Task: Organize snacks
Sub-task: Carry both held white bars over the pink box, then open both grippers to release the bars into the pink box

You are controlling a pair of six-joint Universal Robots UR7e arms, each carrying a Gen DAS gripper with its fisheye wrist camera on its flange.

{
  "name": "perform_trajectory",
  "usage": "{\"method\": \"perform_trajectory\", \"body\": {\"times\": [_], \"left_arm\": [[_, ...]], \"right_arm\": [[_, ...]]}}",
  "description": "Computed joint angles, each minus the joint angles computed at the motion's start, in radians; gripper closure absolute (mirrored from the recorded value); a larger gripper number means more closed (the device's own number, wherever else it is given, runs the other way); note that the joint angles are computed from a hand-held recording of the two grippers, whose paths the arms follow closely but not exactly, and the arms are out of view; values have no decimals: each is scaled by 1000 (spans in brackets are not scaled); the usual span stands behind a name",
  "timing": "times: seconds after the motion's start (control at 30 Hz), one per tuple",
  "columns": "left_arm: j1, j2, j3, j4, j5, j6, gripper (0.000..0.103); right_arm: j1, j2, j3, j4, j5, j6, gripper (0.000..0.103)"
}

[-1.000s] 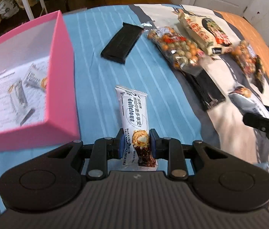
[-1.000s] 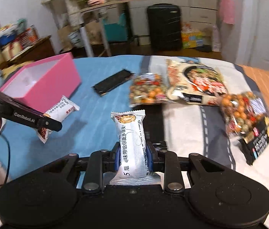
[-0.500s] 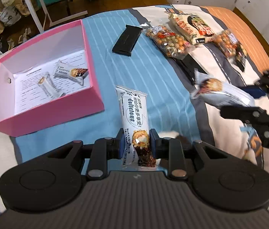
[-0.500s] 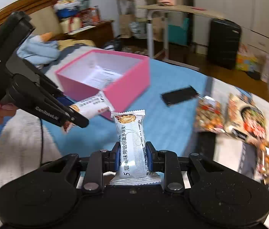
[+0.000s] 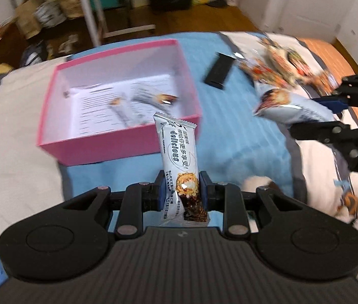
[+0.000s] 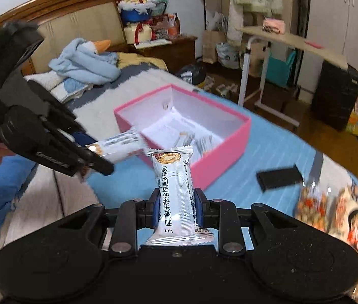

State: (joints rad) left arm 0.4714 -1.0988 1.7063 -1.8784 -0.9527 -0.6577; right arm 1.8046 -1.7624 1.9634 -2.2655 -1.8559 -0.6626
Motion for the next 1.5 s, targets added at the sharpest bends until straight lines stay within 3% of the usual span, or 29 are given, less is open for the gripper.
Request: {"method": "perform_trajectory", "body": {"times": [0.2,0.3,0.47,0.63,0.7,0.87,1.03,1.13,1.2,1.23,1.3,1.4,1.5], "left_arm": [[68,-1,-9,-78,67,-2,78],[107,37,-24,-142,139,19,78],[191,119,-60,-224,221,21,78],[263,184,-80,-306,230,77,78],[285,207,-91,-325,238,93,78],[343,234,-120,-351,177,96,78],[362,270,-156,-298,192,131,77],[377,276,-167,-290,154,99,77],[387,281,-173,-296,135,85,76],[388,283,-173,-300,136,78,75],[385,285,-174,-295,142,69,64],[377,272,-158,-323,142,102,51],[356,243,-132,-330,164,110,44]], "right_arm": [[-6,147,-63,-70,21,-32,72],[-9,233,-84,-121,24,-60,72],[-17,384,-95,-279,-2,-209,72],[-44,500,-147,-291,-18,-166,72],[-46,547,-178,-279,-59,-119,72],[-59,607,-223,-220,-88,-36,73],[-34,663,-266,-182,-219,-5,73],[-22,691,-302,-157,-317,45,73],[-21,696,-308,-165,-333,42,73],[-23,691,-311,-155,-319,50,70],[-33,668,-313,-117,-256,66,67],[-43,638,-310,-96,-173,79,47],[-48,590,-280,-123,-118,75,46]]}}
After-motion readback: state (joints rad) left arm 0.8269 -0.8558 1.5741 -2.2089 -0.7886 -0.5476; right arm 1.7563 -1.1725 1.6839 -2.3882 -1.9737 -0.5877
